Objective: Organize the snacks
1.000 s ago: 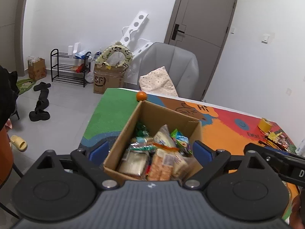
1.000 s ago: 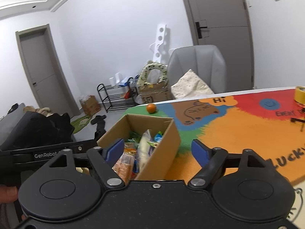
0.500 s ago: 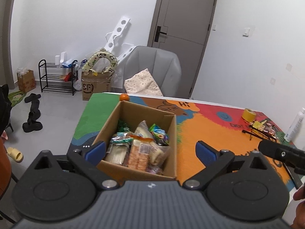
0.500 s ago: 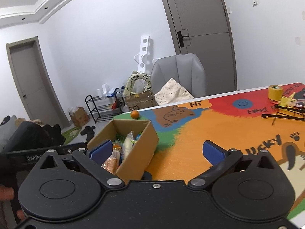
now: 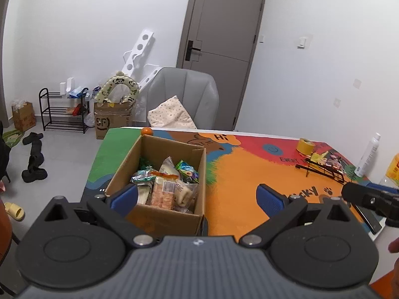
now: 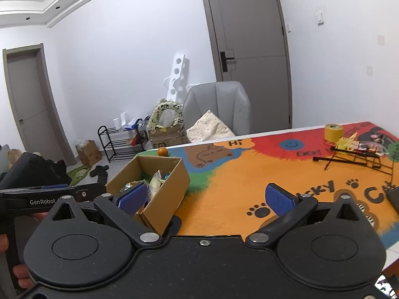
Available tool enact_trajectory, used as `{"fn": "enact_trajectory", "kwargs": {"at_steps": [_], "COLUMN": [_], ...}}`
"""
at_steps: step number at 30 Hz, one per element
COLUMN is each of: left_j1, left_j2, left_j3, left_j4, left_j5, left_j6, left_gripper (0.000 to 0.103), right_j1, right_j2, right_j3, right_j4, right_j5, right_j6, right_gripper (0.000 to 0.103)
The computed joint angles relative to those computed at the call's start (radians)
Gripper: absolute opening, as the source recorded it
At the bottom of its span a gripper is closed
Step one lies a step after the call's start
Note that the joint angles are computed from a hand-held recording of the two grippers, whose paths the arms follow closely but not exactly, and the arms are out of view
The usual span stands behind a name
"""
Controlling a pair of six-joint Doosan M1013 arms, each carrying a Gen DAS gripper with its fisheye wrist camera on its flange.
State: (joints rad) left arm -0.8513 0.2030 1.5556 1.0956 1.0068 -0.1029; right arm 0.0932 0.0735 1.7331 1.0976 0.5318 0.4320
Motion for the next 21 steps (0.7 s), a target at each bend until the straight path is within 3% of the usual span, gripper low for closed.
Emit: {"fn": "enact_trajectory", "kwargs": {"at_steps": [8,21], "left_j1": [-0.020,-0.032], "left_j2": [-0.015,-0.018], "left_j3": [0.016,0.021], "left_j4": [0.018,0.030], "left_j5": [0.002,0.018], "left_j6": [0.016,0.027], "left_gripper": [0.101,0.103], "right_j1": [-0.017,-0.036], "right_j2": [-0.039,-0.044], "right_j3": [0.043,0.055], "right_j4": [0.024,0.046], "right_j5": [-0.036,-0.048], "right_j6": [-0.049,-0.049], "right_gripper": [0.103,0.103]}}
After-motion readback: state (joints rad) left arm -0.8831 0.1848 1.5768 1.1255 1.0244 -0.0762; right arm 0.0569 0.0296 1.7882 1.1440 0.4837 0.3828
